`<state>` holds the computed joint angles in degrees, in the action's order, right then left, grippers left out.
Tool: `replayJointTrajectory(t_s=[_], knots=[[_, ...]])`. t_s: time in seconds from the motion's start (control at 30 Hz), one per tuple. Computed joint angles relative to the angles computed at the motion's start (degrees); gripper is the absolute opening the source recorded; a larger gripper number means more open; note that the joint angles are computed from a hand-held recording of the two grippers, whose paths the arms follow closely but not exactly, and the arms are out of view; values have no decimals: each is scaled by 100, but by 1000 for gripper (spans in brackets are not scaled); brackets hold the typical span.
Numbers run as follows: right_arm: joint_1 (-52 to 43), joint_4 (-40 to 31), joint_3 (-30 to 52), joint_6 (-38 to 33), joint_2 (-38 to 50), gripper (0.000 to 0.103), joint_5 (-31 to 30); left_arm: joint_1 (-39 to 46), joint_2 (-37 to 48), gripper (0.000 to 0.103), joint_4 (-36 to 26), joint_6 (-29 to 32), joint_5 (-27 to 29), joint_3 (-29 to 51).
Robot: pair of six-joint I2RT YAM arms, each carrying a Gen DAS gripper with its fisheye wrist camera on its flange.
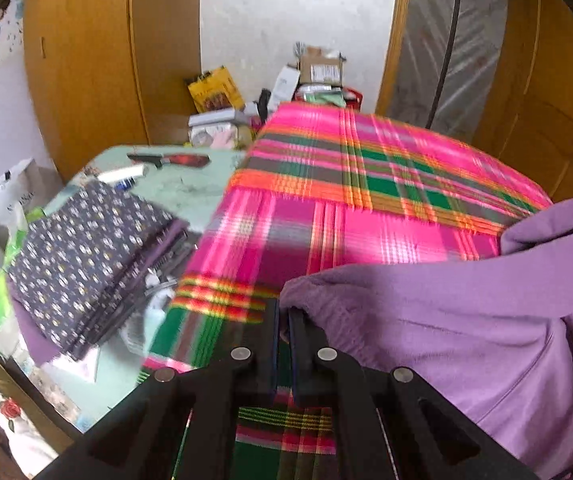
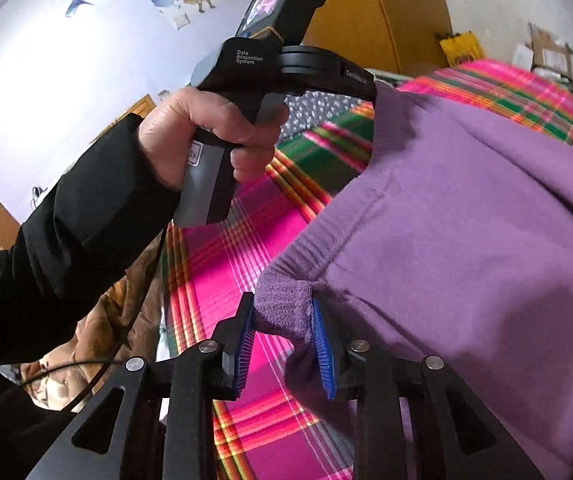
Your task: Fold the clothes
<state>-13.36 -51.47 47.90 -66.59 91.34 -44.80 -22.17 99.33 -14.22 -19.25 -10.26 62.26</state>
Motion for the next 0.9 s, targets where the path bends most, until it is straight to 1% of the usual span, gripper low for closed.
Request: replayJointTrajectory(t_s=[0.13,0.23,0.3,0.4,0.53,0.57,0.63,0.7,0.77,0.9], knots=[[-317,-220,62,-199,-141,35,-68,62,-261,5,76,55,199,-337],[-601,-401,88,-386,-243,35,-98,-22,-691,6,104,143,51,-714],[-671,-289,40,-321,-298,35,-64,-93,-1043,7,103,76,-35,-1014],[-956,-409,-15,-520,-365,35,-50,-238,-1582,11,45,-103,-143,-1433],[-1177,-430,-6,-580,-441,35,-134,-636,-2380,14,-81,-778,-165,-2002],[-1226,-341,19,-526,-416,35,-180,-805,-2551,15,-93,-960,-168,-2137],[-1252,-174,72,-367,-422,35,-234,-1174,-2885,21,-120,-1343,-201,-2390],[-1230,54,167,-134,-430,35,-271,-1588,-3205,22,-152,-1755,-278,-2618],[-1259,119,342,-26,-438,35,-338,-1930,-3366,23,-191,-2085,-334,-2757],[-1314,180,616,36,-496,35,-769,-2615,-3551,25,-188,-2906,-444,-3065]])
